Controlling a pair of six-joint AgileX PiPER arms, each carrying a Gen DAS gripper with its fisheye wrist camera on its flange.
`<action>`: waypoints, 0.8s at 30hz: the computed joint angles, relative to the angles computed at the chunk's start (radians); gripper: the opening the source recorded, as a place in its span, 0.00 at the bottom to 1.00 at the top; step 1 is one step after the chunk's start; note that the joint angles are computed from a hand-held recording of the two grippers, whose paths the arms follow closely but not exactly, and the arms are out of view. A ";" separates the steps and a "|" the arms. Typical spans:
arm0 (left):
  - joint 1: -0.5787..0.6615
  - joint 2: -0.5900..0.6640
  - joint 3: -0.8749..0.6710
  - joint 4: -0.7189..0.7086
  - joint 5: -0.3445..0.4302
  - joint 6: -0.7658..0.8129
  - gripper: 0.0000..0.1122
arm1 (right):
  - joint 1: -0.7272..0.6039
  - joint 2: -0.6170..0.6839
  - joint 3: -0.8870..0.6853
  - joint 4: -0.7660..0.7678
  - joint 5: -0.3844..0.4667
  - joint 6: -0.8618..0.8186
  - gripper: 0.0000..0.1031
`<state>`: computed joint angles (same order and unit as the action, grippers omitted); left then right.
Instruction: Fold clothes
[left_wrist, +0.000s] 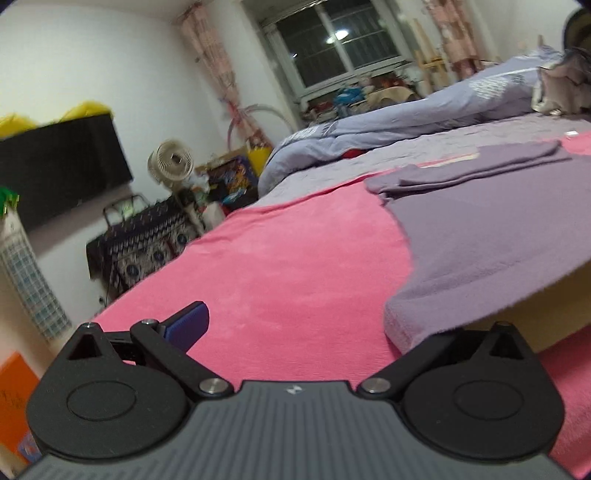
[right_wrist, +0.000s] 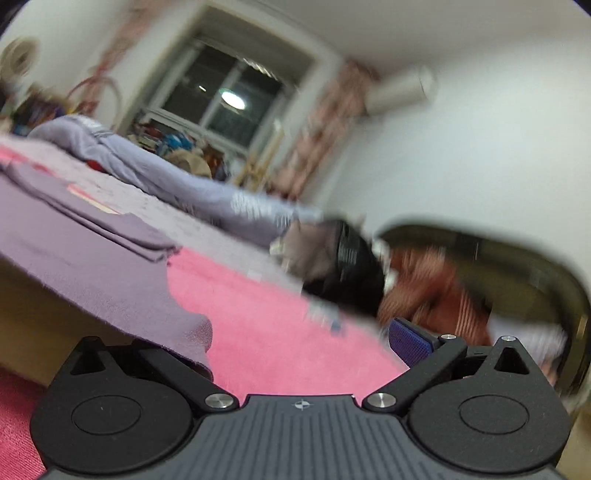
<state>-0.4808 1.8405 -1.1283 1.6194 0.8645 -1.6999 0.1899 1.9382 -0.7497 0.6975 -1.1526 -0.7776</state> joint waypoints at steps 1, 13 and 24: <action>0.008 -0.006 0.002 -0.006 -0.003 -0.008 0.92 | -0.003 -0.008 0.013 -0.020 -0.014 -0.005 1.00; 0.032 -0.086 -0.044 0.110 -0.011 0.052 0.92 | -0.098 -0.199 -0.081 -0.079 0.306 -0.004 1.00; 0.214 0.205 -0.662 -0.166 -0.288 0.613 0.92 | -0.194 -0.111 -0.567 0.275 0.770 -0.362 1.00</action>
